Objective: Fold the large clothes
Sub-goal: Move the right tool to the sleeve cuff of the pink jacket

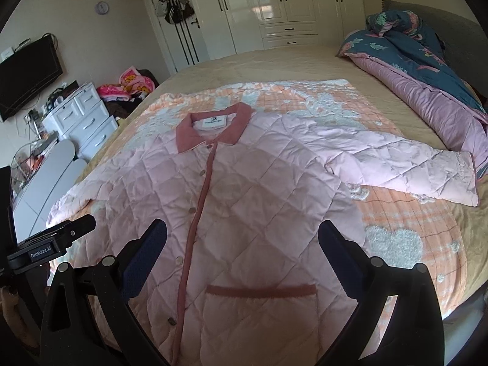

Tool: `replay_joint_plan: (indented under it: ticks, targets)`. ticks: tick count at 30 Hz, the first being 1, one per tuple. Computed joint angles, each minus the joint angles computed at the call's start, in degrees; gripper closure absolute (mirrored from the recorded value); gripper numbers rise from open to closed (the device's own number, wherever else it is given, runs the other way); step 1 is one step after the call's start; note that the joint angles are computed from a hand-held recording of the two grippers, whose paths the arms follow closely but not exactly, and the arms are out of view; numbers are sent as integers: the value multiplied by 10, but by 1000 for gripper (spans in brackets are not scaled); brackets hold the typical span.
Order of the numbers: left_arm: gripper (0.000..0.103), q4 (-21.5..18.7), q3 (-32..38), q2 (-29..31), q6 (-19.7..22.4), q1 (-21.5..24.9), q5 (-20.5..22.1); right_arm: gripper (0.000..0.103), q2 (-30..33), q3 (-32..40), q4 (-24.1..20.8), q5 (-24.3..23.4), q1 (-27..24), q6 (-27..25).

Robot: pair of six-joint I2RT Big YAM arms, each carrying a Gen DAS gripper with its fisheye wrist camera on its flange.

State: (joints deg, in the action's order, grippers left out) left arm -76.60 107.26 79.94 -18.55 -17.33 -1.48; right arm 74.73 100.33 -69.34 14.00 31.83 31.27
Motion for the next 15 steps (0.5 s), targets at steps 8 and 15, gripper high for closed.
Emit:
replay_joint_plan:
  ticks: [8,15]
  targets:
    - [8,-6,77,57,2,-9,10,4,13,14,8,-8,-47,2]
    - [8,-29,159,122,5,-20,19,4,18,13,17,-21,-90,8]
